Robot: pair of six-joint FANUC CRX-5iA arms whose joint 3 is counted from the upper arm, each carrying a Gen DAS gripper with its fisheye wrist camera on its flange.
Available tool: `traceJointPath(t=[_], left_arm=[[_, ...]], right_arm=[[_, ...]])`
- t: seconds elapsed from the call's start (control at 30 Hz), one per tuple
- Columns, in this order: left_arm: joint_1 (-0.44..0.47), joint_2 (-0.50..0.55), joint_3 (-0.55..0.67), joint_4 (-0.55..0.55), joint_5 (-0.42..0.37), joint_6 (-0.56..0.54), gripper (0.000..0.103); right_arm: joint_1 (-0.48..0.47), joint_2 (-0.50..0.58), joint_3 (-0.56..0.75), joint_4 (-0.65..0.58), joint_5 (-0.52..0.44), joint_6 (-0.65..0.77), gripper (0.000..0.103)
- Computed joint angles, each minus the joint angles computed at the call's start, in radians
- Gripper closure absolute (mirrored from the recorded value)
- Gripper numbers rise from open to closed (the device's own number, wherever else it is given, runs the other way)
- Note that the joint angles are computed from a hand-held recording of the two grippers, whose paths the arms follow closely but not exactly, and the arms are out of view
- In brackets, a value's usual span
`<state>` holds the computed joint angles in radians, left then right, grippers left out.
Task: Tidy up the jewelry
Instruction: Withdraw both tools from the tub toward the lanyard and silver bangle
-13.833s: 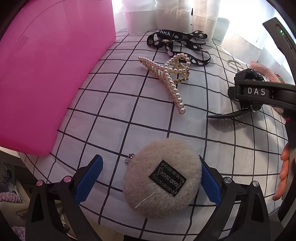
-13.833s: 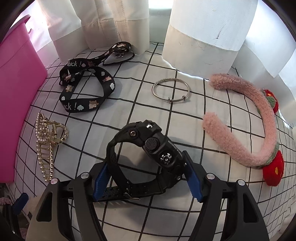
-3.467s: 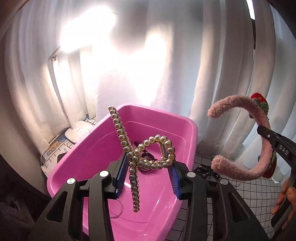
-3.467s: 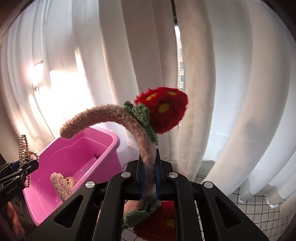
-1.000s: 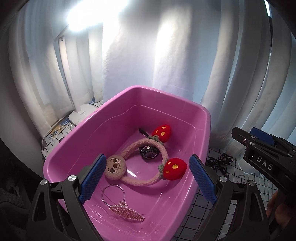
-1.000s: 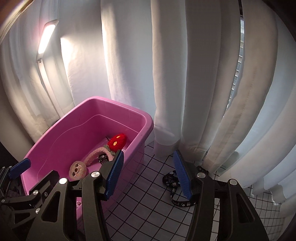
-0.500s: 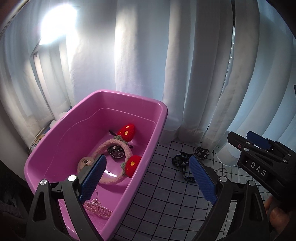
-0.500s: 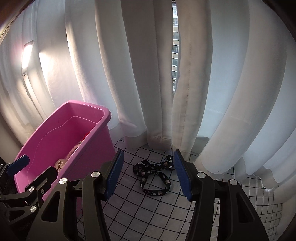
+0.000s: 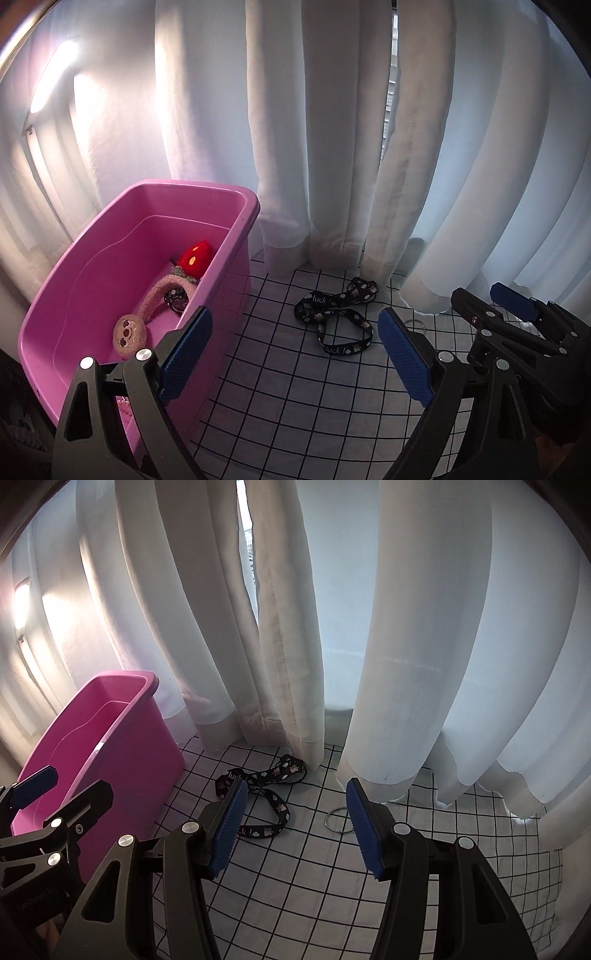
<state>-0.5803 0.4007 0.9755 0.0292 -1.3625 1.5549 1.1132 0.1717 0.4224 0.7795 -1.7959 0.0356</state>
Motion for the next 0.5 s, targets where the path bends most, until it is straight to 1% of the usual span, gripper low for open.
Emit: traceJointPath(t=[0.17,0.23,0.5], left_arm=[[-0.029,0.022,0.007,-0.009,-0.004,-0.001,0.014],[-0.035,0.025,-0.01,0.003,0.008,-0.006,0.014],[-0.054,0.062,-0.024,0.006,0.007,-0.001,0.014]], right_arm=[[0.018,-0.064,-0.102,-0.028,0.002,-0.079,0.05],[0.02,-0.086,-0.136,-0.04,0.009,-0.11,0.05],[0.026,-0.156,-0.253,-0.103,0.028,-0.207,0.05]])
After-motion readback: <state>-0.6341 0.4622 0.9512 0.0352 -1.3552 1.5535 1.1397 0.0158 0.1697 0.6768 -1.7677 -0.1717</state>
